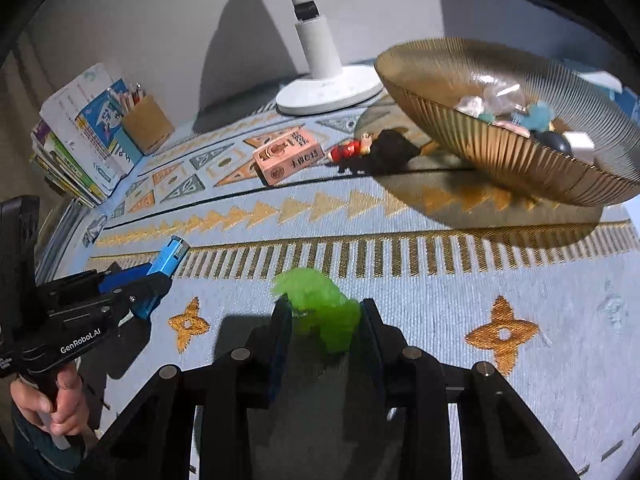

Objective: Organize rigid objects
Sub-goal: 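Grasp the blue lighter with left tool while right grasps the green figure, then carry the lighter and green figure over the bowl and open both tools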

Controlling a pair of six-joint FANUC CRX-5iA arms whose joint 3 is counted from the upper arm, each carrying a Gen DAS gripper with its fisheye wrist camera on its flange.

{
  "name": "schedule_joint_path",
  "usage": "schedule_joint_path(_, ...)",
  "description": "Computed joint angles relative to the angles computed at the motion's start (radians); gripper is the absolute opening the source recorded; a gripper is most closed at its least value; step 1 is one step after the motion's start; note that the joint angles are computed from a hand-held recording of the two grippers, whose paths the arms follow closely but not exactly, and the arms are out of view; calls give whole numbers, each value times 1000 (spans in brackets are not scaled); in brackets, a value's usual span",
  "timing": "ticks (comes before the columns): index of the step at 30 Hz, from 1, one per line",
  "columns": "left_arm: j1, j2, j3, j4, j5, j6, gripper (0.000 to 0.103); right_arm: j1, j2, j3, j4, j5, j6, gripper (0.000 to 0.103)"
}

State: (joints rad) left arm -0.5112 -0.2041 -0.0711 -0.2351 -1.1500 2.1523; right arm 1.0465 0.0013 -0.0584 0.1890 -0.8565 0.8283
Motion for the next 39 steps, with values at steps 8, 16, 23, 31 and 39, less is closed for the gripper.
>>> schedule_joint_path(8, -3, -2, -5, -3, 13, 31, 38, 3, 1, 1, -4, 8, -6, 44)
schedule_joint_path(16, -91, 49, 61, -139, -41, 97, 22, 49, 48, -3, 181, -27, -108, 34)
schedule_joint_path(23, -81, 4, 52, -98, 23, 78, 21, 63, -25, -55, 248, 41, -150, 33)
schedule_joint_path(31, -163, 54, 266, -198, 49, 52, 21, 18, -165, -106, 534, 75, -338, 33)
schedule_joint_path(39, -162, 228, 529, -153, 169, -77, 21, -116, -192, -59, 671, 4, -395, 33)
